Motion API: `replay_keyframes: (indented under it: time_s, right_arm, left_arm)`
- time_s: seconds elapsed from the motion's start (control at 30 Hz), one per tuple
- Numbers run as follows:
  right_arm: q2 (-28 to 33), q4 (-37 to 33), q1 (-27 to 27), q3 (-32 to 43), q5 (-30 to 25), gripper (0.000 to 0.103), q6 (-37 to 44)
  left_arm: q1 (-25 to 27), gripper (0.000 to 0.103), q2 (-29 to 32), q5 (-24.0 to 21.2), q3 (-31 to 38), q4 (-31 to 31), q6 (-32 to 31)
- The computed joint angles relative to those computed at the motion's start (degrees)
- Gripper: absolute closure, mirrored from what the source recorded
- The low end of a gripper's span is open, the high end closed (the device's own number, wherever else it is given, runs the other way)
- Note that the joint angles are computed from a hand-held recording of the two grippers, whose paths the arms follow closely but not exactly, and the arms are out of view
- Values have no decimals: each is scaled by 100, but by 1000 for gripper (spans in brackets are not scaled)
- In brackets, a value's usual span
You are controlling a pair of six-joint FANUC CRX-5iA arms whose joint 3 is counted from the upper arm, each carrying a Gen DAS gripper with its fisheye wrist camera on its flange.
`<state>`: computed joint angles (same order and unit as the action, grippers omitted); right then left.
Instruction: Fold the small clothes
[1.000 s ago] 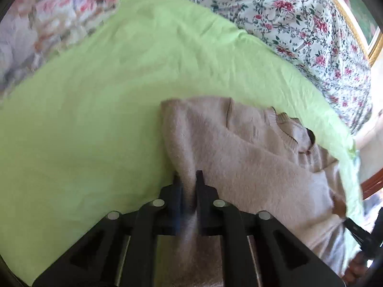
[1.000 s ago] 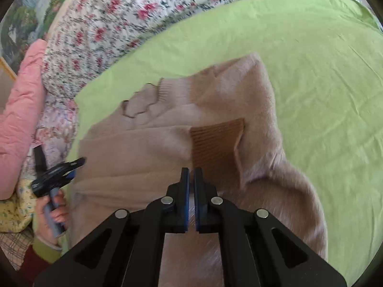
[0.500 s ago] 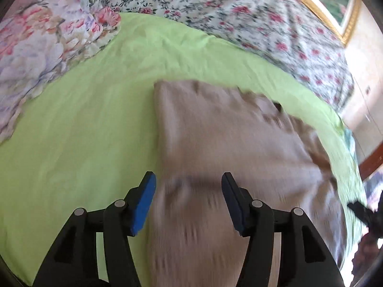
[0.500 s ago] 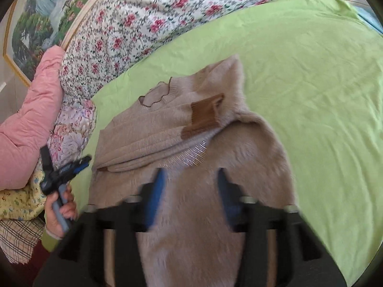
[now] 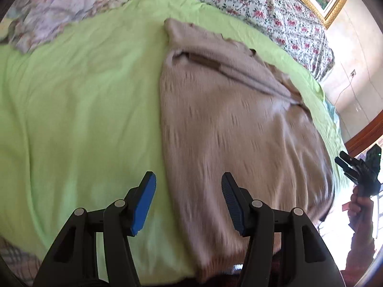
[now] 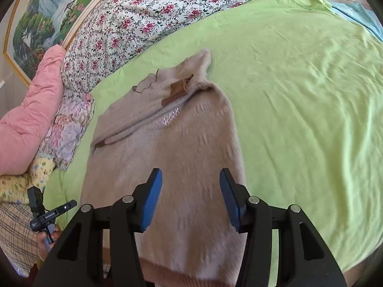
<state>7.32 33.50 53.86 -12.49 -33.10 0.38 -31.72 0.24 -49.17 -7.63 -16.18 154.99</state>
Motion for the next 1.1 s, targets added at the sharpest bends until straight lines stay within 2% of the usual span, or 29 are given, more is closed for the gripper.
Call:
replay_keyframes:
  time_s: [0.1,0.17,0.33,0.43,0.53,0.57,0.6,0.67,0.73,0.83,0.93,0.97,1.0,1.1]
  right_arm:
    - [-200,-156,71,-233,134,51,170]
    - [-313,-501,102,-310,205,51,529]
    - [-680,-853,222,-635,225,51,920]
    - [-900,-842,292,-949,351,51,782]
    - [-1004,-944,333,-1185,505,51,625]
    - [-1031,-934,350,-1259,580,51,563]
    - [-1079,-828,363,-1397,759,51,424]
    - [-1136,-591,360,-1607,1090,51,160]
    - [-1118,-999,340,-1580,1342,51,560]
    - [-983,-2045,324,-1247,1346,51,1723]
    - [-834,-2274,335,-1070,1323,51,2099]
    - [-816,-2215,340,-1074,1348,53,2066]
    - [-807,-2169,349,-1082,1342,60,2052]
    - [-837,-2273,320,-1136,1347,77,2104]
  left_arm:
    - [-235,46,-163,95,-213,-88,316]
    - [-331,46,-245,209,-368,-65,457]
    - [-385,48,-322,942,-913,498,360]
    - [-471,48,-187,1391,-1070,679,267]
    - [-559,48,-138,1524,-1064,504,469]
    - [-567,56,-161,1590,-1090,476,486]
    - [-557,70,-207,1646,-1143,473,466]
    - [-445,74,-299,1898,-1338,715,239]
    - [-292,74,-407,2227,-1632,1125,-116]
    - [-108,74,-502,2786,-2079,1802,-663]
    - [-123,75,-494,2796,-2058,1712,-600]
    - [-196,80,-440,2610,-1878,1410,-421]
    - [-230,85,-416,2512,-1804,1304,-395]
    - [-185,89,-391,2606,-1888,1643,-811]
